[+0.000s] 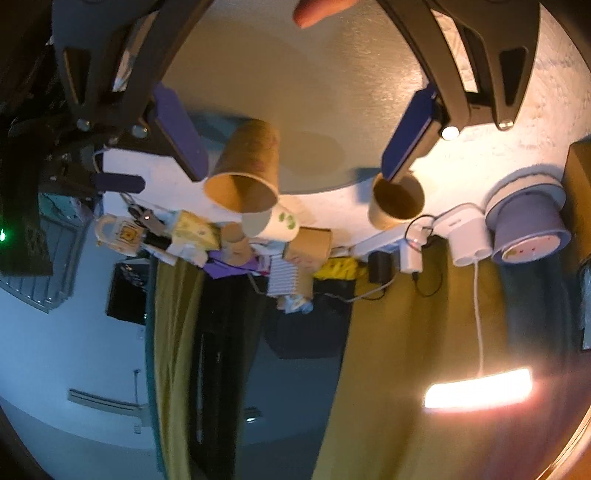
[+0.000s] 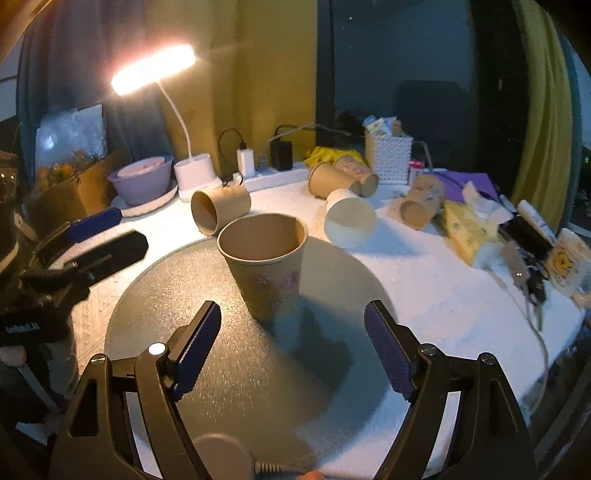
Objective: Flip cup upright
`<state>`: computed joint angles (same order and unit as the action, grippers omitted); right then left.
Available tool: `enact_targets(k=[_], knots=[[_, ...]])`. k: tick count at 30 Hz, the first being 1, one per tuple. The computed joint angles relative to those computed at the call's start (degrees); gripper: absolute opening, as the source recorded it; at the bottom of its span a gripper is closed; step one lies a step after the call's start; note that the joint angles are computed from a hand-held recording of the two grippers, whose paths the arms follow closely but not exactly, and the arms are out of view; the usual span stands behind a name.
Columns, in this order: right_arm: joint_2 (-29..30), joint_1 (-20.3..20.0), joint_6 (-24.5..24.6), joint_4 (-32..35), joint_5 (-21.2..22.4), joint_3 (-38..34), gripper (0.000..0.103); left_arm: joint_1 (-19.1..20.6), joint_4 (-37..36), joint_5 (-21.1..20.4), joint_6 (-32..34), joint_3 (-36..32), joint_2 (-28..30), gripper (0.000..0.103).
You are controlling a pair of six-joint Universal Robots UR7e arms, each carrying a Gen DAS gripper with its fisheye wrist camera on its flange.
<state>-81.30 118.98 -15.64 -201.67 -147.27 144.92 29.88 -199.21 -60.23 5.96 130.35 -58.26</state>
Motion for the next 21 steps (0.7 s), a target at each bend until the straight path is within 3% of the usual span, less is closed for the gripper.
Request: enact_targets(k=[8,16,21], knots=[[-2.29,6.23,-0.36,-1.7,-2.92,-0.71,0.083,-3.21,-7.98,4.01,1.91,2.24,-0.04,0.096],[-0.06,11.35,-5.91,-8.21,-6.87,-3.1,0.083,-4.66,-12.09,2.28,4.71,3.6,-1.81,0.096],[0.54,13.29,-7.43,-10.02,-8.45,-4.2,0.083,-6.9,-12.55,3.32,5.9,4.16,-3.19,0.096]])
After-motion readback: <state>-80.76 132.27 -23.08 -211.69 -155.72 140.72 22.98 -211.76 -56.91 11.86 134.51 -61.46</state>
